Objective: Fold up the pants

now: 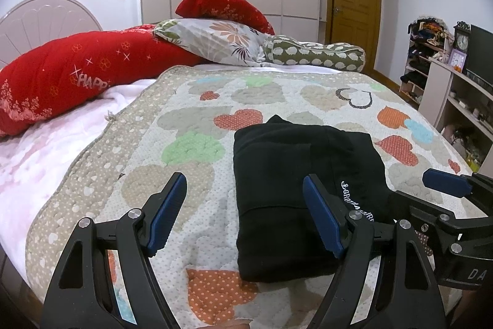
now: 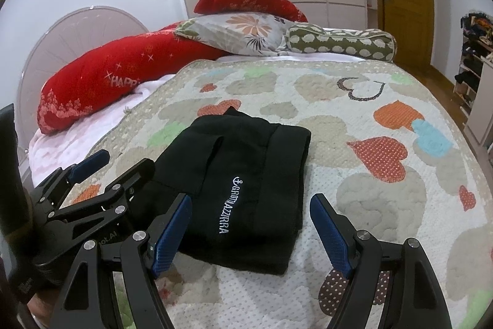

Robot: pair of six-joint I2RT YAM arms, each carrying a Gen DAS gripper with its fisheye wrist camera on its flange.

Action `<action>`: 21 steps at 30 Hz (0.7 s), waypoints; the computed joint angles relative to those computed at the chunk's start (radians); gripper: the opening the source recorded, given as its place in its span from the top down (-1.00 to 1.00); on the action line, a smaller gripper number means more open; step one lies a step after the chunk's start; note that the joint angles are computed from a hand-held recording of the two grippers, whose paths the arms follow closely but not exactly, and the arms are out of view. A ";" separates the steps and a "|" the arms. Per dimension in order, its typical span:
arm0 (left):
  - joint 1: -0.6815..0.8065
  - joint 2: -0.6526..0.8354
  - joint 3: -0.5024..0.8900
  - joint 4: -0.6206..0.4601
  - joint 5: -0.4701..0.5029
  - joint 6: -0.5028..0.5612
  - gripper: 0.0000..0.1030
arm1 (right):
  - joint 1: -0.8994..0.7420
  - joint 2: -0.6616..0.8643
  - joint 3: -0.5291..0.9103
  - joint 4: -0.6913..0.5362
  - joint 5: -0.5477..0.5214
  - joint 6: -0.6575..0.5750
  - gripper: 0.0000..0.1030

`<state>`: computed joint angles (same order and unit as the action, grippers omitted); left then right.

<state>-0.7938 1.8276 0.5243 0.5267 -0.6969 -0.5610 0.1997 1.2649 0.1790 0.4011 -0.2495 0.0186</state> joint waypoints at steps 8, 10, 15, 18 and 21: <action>0.001 0.001 -0.002 0.005 0.003 0.000 -0.52 | 0.002 0.005 0.001 0.004 0.000 0.005 -0.50; 0.001 0.001 0.000 0.000 0.002 -0.001 -0.52 | 0.003 0.005 0.002 0.002 -0.002 0.005 -0.50; 0.002 0.004 0.000 0.006 0.000 0.002 -0.52 | 0.002 0.018 0.006 0.007 -0.003 -0.001 -0.50; 0.005 0.004 -0.001 0.009 0.006 0.002 -0.52 | 0.004 0.020 0.007 0.005 -0.002 -0.001 -0.50; 0.005 0.003 -0.002 0.011 0.011 0.005 -0.52 | 0.002 0.038 0.012 0.012 -0.006 -0.011 -0.50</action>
